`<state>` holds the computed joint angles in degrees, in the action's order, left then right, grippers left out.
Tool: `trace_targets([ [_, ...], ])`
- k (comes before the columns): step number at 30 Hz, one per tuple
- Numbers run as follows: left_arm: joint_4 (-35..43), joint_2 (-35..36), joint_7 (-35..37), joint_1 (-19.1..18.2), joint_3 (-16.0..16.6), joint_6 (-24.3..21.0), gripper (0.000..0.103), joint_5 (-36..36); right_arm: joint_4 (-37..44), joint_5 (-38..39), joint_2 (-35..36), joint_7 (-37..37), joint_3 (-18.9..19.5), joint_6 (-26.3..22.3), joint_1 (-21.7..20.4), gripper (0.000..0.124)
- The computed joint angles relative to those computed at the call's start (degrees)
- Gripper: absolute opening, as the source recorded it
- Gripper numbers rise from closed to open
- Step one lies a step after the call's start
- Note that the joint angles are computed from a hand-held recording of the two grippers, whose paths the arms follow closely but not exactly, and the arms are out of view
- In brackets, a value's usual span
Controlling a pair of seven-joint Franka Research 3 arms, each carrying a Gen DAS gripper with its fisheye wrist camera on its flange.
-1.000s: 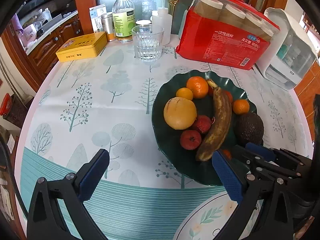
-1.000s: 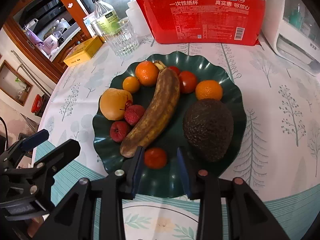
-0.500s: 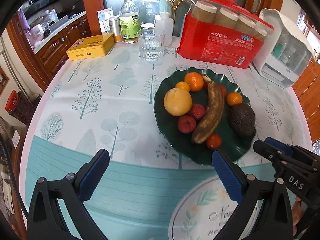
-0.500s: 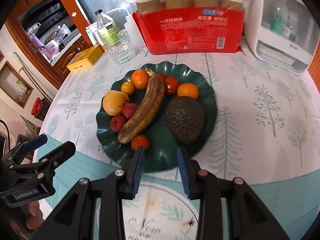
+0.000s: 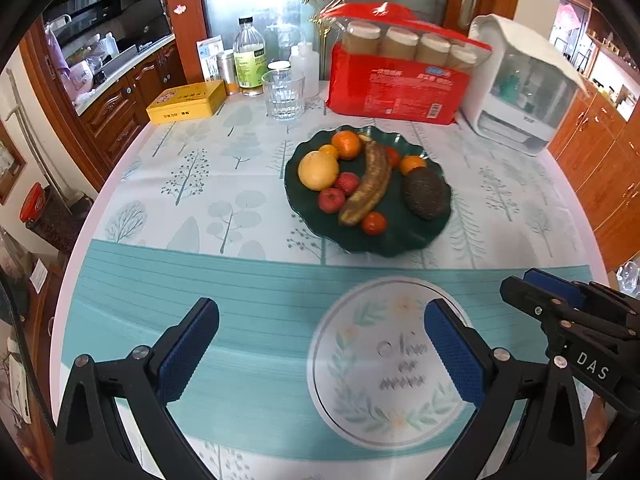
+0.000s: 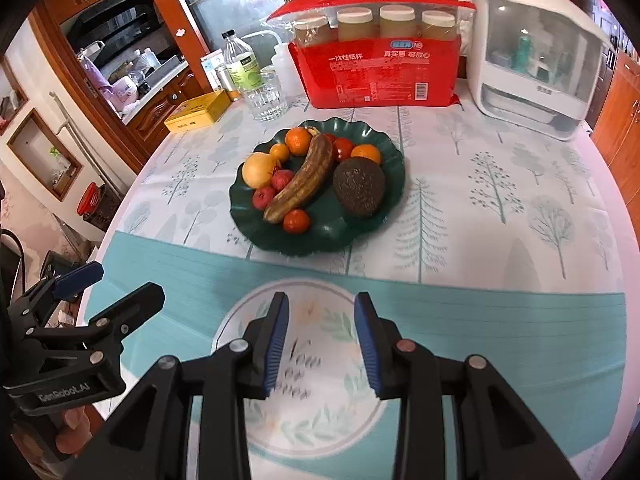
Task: Organize fruits
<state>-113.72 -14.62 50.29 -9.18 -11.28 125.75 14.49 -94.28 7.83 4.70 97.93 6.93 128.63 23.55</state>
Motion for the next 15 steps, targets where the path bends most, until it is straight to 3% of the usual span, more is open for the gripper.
trace_targets([
  [15,-0.21,-8.19,-5.81,-3.58,-3.37,-8.22,0.102,-0.06,-10.18,-0.04,-13.21,0.51,0.88,-0.46,-1.89,0.047],
])
